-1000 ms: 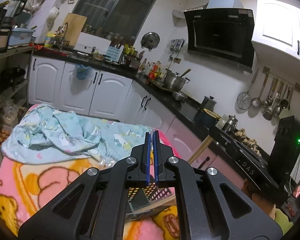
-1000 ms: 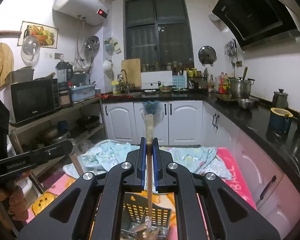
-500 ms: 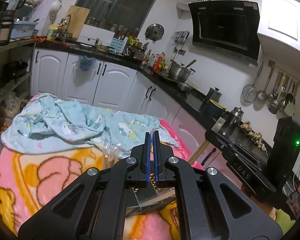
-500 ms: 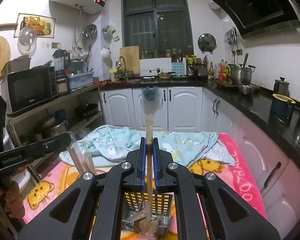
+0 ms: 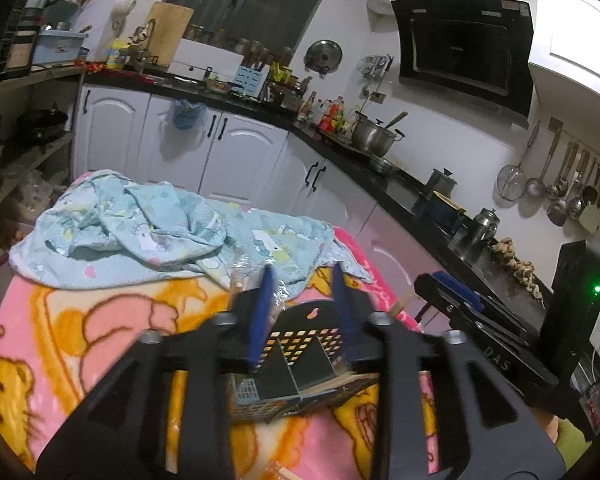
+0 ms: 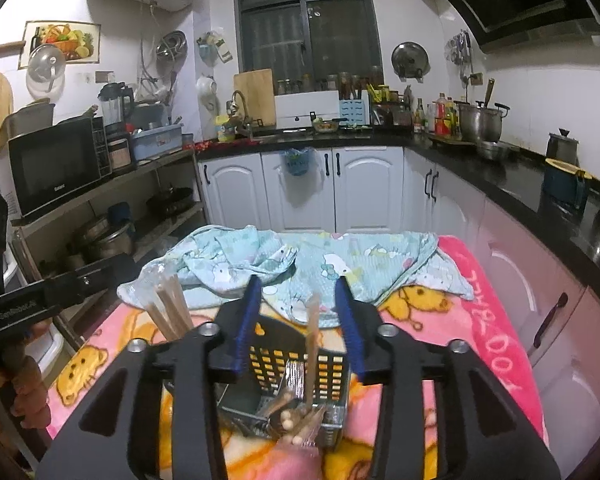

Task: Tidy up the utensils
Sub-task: 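Withdraw the open right tool and move it down toward the loose chopsticks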

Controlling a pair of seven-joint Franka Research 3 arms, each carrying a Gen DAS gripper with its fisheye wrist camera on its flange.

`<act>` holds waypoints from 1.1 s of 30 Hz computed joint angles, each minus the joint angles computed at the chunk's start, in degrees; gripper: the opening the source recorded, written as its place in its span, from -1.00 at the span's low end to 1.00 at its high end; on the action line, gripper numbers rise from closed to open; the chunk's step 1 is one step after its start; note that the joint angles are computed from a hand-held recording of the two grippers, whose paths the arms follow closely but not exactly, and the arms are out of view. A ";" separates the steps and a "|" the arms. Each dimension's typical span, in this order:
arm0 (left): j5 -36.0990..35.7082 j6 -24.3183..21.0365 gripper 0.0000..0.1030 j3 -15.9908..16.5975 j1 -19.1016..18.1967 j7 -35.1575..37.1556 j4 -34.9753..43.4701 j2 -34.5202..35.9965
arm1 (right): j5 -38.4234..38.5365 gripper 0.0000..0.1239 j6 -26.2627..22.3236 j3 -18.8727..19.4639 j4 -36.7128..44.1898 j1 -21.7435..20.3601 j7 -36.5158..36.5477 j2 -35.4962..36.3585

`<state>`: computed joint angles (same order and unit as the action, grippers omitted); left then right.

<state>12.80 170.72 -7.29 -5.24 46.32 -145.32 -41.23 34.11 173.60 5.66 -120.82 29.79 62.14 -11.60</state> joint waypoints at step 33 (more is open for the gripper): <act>2.76 -7.18 0.79 -2.62 1.02 -6.78 -8.03 -15.06 | 3.36 0.11 0.82 -4.18 -13.25 6.87 -4.09 -14.86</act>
